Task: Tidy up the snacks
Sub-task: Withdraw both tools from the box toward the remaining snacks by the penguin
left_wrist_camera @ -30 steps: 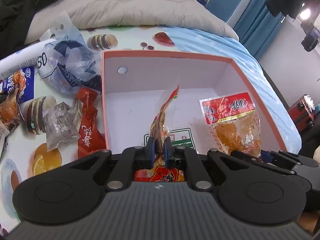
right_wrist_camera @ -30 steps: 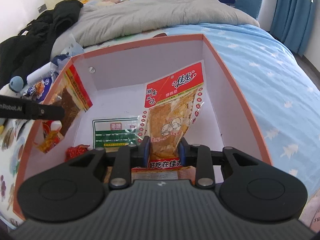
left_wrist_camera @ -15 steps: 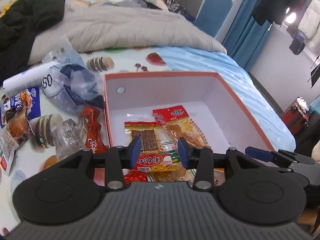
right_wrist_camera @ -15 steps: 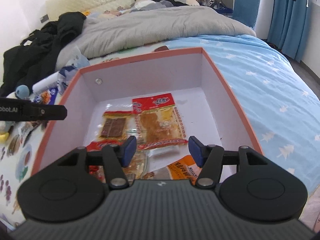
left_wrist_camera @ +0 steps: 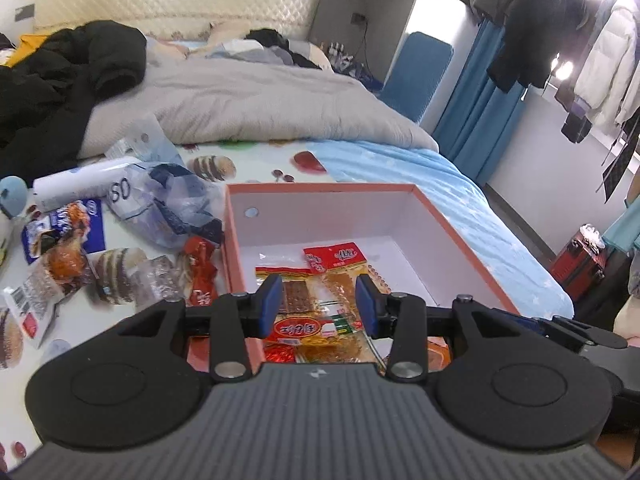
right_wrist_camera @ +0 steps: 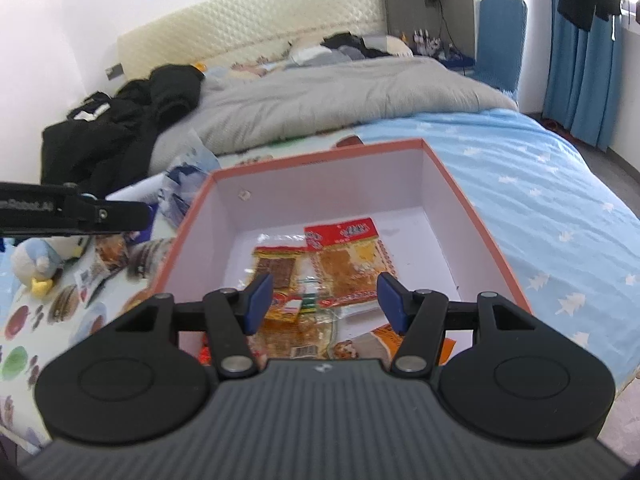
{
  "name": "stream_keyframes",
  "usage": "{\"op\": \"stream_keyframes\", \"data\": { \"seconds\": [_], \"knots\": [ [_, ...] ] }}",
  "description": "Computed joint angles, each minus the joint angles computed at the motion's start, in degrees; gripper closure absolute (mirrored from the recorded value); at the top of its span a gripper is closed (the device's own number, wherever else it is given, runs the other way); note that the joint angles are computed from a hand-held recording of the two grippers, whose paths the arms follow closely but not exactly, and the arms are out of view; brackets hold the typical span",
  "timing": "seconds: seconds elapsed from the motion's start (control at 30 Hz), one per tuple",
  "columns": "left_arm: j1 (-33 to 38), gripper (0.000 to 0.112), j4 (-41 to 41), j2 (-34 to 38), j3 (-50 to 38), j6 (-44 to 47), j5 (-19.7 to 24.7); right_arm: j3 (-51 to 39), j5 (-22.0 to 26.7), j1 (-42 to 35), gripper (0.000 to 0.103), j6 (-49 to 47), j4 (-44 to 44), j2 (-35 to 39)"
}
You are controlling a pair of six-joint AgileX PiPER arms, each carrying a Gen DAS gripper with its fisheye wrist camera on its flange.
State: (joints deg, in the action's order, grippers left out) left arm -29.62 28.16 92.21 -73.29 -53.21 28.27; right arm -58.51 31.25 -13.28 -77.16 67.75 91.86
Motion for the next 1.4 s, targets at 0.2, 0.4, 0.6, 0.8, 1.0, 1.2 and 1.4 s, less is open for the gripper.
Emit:
{"op": "stream_keyframes", "data": {
  "seconds": [0.2, 0.4, 0.6, 0.8, 1.0, 1.2, 1.4],
  "knots": [
    [-0.83, 0.066, 9.22, -9.03, 10.68, -9.8, -1.58, 6.63, 1.13, -0.11, 0.043, -12.78, 9.21, -4.26],
    [-1.32, 0.066, 16.38, -18.05, 18.51, -18.2, 1.33, 12.05, 2.34, -0.23, 0.043, -19.54, 15.73, -7.65],
    [-4.73, 0.066, 22.96, -25.37, 24.38, -26.6, 6.27, 17.55, 2.73, 2.57, 0.043, -23.42, 20.12, -13.42],
    [-10.68, 0.066, 26.94, -32.57, 31.44, -34.5, 13.0, 22.72, 3.86, 5.18, 0.043, -26.31, 23.86, -18.41],
    [-17.21, 0.066, 28.55, -38.62, 37.86, -41.58, 20.4, 28.41, 3.77, 8.6, 0.043, -28.92, 26.45, -23.12],
    [-18.44, 0.066, 27.85, -43.24, 45.3, -46.06, 21.75, 32.38, 3.55, 11.34, 0.043, -28.94, 25.79, -26.91],
    [0.22, 0.06, 27.09, -40.75, 51.71, -38.13, 6.38, 32.61, 0.63, 16.89, 0.043, -31.23, 28.57, -25.5]
  ]
}}
